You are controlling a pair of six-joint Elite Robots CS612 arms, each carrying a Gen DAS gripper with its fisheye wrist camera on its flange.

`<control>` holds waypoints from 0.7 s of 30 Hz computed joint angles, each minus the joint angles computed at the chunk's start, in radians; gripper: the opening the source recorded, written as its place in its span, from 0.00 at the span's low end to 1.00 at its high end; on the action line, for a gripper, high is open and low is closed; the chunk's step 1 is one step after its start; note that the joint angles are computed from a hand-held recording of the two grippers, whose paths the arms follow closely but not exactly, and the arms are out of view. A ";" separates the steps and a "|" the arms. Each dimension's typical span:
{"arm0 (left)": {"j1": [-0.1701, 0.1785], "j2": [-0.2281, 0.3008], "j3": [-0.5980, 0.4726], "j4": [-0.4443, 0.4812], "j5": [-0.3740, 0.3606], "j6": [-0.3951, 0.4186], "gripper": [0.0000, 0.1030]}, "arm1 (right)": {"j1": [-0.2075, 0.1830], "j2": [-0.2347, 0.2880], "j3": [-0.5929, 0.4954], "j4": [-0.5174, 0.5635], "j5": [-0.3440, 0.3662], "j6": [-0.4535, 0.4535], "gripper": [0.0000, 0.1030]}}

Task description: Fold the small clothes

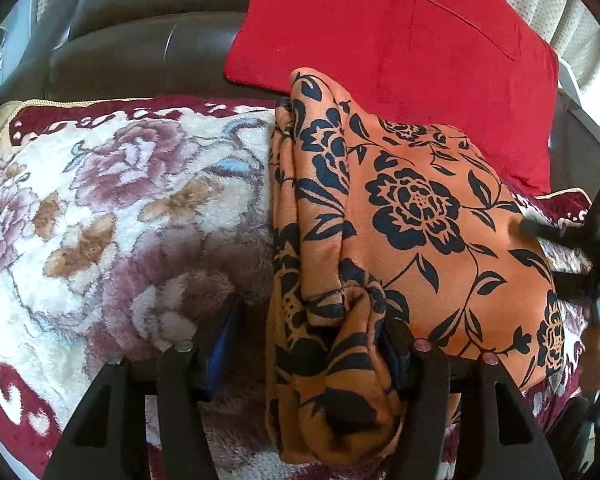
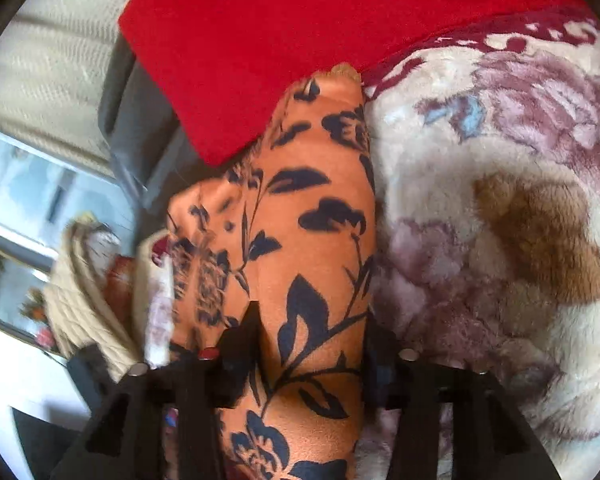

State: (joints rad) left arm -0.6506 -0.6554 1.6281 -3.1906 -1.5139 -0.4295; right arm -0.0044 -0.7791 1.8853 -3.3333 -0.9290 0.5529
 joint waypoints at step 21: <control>0.143 0.151 -0.365 0.246 -0.412 -0.208 0.30 | -0.009 0.019 -0.078 0.107 -0.036 -0.062 0.44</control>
State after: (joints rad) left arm -0.5076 -0.5039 1.2627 -2.9446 -1.9256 -0.6373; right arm -0.0132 -0.7602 1.8076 -3.2267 -0.9647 0.4907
